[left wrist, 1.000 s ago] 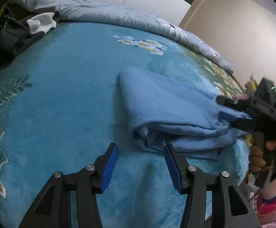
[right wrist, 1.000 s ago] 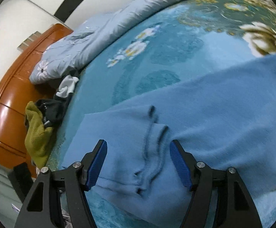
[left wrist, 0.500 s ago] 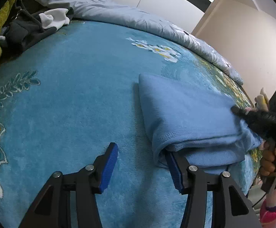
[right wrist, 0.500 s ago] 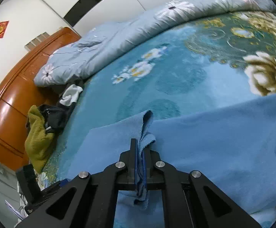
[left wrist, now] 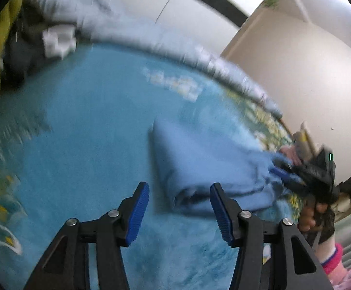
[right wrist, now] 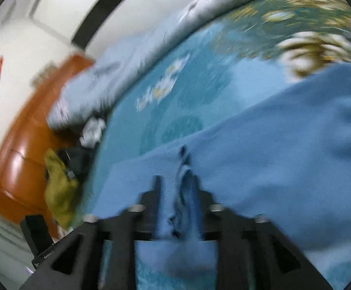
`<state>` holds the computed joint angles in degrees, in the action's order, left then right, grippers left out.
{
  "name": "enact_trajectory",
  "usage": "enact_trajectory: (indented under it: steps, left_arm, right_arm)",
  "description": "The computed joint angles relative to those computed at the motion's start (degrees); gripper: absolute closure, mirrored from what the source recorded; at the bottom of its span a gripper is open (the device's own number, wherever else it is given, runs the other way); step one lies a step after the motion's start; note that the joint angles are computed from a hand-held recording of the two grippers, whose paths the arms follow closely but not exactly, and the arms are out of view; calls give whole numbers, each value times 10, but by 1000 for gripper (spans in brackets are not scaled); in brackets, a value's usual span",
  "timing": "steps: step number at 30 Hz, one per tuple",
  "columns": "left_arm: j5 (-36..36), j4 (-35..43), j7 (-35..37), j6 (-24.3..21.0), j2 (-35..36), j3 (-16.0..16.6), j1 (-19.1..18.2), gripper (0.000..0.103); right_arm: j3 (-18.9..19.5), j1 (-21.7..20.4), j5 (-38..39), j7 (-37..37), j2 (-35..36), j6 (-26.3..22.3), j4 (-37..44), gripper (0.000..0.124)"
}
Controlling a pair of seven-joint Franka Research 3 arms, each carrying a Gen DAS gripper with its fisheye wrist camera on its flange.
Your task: Fold clothes
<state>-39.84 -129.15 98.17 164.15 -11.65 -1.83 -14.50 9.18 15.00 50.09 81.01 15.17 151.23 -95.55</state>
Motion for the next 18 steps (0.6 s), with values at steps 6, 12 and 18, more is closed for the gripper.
enact_trajectory:
  steps: [6, 12, 18]
  left_arm:
    - [-32, 82, 53, -21, 66, -11, -16, 37]
    - [71, 105, -40, -57, 119, -66, 32, 37]
    - [-82, 74, 78, -38, 68, -66, 37, 37]
  right_arm:
    - [-27, -9, 130, 8, -138, 141, -195, 80]
    - [-53, 1, 177, 18, -163, 147, -237, 72]
    - [-55, -5, 167, 33, -110, 133, -181, 65]
